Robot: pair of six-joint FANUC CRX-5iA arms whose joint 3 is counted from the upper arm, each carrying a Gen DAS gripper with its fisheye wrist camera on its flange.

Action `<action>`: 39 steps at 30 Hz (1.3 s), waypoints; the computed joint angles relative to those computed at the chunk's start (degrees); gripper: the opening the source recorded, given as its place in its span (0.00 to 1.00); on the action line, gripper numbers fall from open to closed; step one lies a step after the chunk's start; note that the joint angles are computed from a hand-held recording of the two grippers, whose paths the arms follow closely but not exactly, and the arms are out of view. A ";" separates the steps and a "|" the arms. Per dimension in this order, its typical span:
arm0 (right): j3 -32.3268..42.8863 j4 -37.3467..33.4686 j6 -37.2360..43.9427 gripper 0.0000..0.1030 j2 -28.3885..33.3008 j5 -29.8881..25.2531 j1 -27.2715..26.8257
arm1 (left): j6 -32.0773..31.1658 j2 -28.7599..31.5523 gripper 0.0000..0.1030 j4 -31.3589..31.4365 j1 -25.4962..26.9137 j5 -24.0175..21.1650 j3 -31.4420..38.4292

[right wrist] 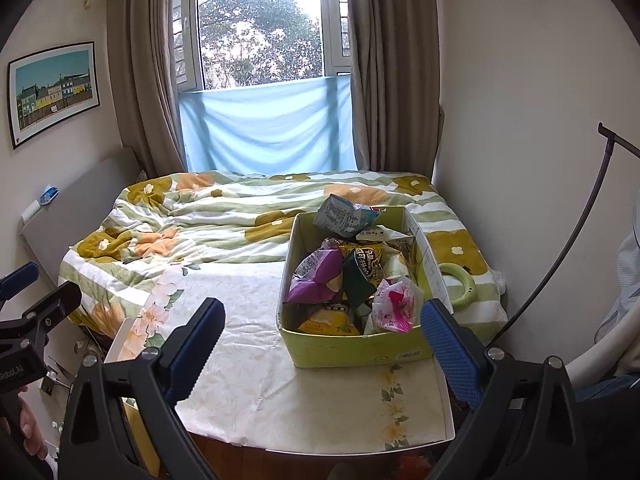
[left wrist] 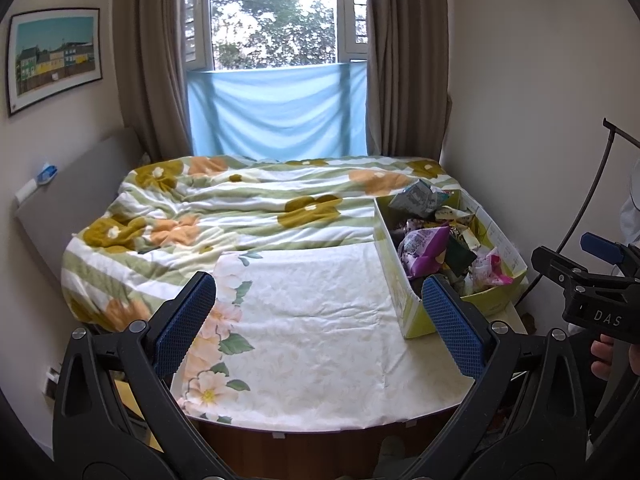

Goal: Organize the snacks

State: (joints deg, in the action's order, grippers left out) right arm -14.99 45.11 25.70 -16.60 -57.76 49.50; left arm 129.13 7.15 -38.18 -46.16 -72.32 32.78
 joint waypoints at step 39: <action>-0.14 -0.28 0.82 0.95 0.26 1.00 -1.27 | 3.24 0.88 0.99 -5.70 -3.27 -2.23 1.03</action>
State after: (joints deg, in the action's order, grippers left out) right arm -15.13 44.83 26.52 -16.34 -56.75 48.23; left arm 132.37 8.03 -43.87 -49.43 -74.55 33.81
